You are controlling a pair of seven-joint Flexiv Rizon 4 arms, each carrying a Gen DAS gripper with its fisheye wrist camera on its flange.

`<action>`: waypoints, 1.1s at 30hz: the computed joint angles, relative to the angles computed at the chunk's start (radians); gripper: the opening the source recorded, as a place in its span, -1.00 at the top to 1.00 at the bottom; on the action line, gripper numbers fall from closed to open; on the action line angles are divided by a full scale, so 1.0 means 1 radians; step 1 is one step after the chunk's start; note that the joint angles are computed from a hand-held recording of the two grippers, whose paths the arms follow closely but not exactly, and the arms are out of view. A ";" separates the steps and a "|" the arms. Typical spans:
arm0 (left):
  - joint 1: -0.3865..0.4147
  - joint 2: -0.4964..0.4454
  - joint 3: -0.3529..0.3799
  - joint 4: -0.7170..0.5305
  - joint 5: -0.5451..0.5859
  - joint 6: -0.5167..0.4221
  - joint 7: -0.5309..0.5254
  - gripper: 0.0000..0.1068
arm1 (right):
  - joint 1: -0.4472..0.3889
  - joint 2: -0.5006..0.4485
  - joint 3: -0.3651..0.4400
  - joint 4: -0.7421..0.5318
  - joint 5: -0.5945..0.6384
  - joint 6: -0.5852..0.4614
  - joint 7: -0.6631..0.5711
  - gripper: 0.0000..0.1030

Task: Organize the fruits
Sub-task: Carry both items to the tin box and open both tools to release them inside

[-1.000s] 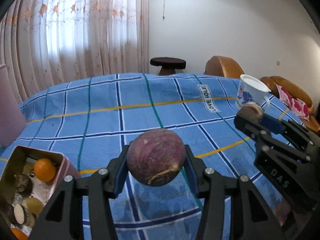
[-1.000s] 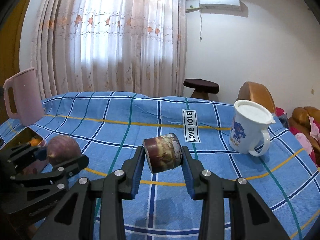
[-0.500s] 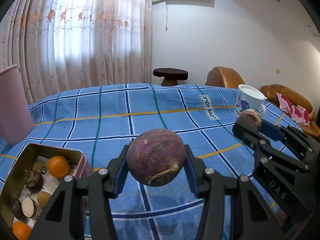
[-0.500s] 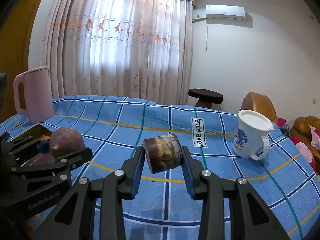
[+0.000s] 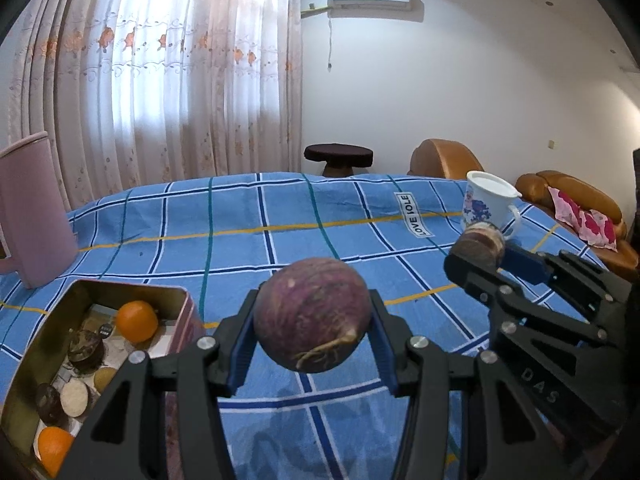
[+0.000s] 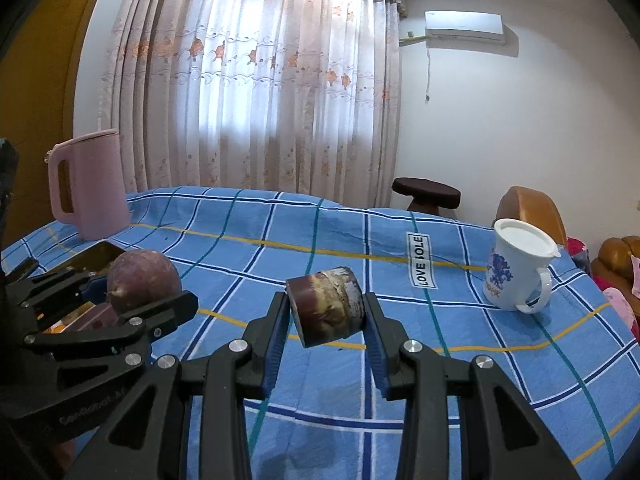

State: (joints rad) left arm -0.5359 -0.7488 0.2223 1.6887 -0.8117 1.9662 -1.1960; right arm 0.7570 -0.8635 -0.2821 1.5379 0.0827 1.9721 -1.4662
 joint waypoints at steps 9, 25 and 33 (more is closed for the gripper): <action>0.051 0.036 -0.056 0.049 0.048 0.029 -0.029 0.02 | 0.016 0.013 0.010 0.024 0.003 0.013 -0.019 0.25; 0.101 0.111 -0.091 0.150 0.089 0.067 -0.052 0.02 | -0.034 0.031 0.112 0.007 -0.075 -0.005 -0.014 0.26; 0.097 0.172 -0.070 0.241 0.030 0.119 -0.009 0.02 | -0.071 0.028 0.204 -0.046 -0.192 -0.032 0.006 0.26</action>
State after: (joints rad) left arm -0.4384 -0.5765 0.1521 1.9293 -0.7818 2.0854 -1.2055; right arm 0.6860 -0.8358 -0.0781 1.4923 -0.1096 1.9397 -1.4599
